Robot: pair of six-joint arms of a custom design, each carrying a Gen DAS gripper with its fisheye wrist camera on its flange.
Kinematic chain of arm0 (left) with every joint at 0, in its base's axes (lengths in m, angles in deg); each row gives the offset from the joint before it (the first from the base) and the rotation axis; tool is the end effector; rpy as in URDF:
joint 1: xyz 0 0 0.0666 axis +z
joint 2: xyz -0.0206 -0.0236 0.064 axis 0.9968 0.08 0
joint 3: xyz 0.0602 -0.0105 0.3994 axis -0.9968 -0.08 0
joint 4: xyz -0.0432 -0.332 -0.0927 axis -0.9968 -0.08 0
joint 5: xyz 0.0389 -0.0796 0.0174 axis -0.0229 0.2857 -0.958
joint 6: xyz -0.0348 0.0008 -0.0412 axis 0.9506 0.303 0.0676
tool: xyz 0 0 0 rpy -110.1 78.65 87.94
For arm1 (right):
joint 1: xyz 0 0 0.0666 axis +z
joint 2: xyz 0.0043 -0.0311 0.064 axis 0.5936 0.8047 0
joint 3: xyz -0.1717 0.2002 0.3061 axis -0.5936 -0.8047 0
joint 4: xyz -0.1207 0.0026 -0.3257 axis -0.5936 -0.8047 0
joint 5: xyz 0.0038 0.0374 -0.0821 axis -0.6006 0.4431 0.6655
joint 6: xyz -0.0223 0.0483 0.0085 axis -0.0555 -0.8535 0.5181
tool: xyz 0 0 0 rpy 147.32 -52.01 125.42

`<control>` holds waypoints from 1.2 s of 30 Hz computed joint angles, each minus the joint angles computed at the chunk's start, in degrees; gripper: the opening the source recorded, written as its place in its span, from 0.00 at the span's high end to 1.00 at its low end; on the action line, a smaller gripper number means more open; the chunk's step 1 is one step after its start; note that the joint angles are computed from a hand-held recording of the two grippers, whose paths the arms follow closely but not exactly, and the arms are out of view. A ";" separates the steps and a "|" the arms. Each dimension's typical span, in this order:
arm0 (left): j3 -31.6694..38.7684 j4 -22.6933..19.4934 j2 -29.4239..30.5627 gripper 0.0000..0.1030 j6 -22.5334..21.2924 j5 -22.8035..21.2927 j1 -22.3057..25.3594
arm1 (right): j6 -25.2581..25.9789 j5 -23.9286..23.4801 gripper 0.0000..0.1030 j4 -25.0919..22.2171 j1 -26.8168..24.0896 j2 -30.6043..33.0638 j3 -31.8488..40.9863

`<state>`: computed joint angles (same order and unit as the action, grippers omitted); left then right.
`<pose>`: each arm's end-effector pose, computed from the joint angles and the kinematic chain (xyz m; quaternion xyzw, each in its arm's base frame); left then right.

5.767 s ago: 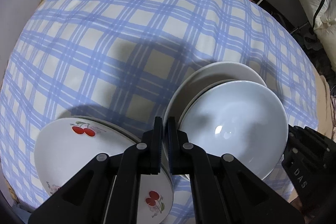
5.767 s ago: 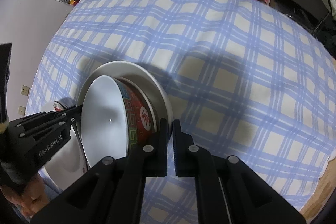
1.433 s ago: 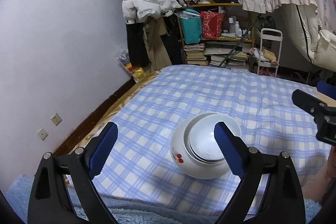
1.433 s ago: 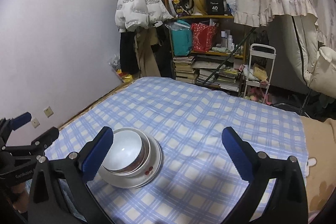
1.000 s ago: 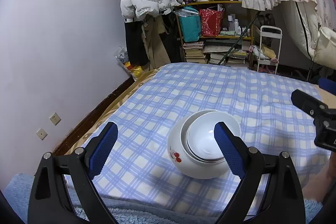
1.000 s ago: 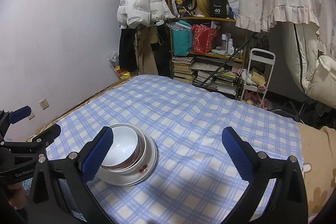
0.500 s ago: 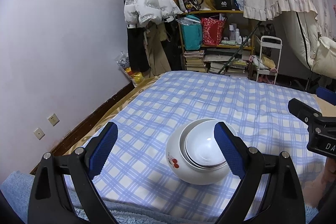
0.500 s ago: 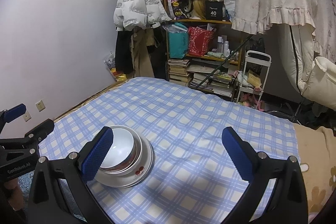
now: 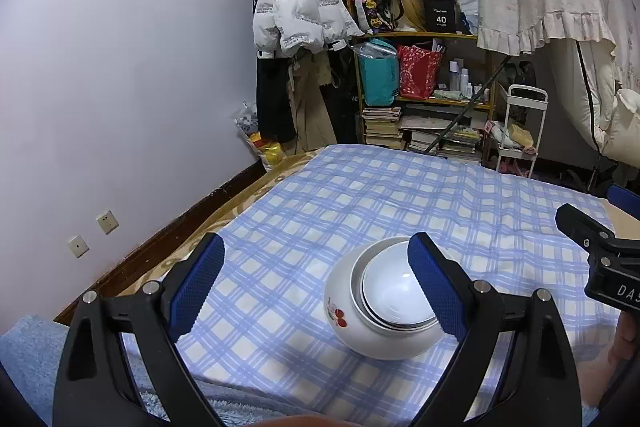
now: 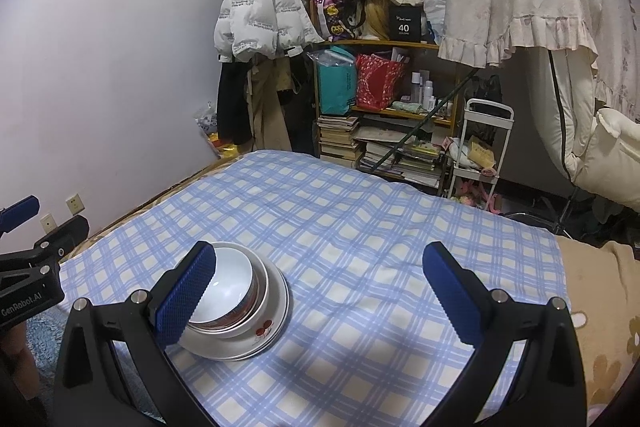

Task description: Organize plates and bowls

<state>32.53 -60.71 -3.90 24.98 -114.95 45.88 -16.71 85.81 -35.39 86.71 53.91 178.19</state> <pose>0.3264 -0.2412 0.5831 0.0147 0.8694 0.0688 0.4891 0.3481 0.3828 0.5515 0.0031 0.8725 0.0161 0.4883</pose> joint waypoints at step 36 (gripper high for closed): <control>-0.38 0.57 -0.42 0.11 -0.84 1.13 0.41 | 0.15 0.48 0.00 0.38 -0.06 -0.34 -0.48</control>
<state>32.15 -60.14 -4.32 24.14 -113.82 46.29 -16.57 86.30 -35.02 86.66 53.57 177.72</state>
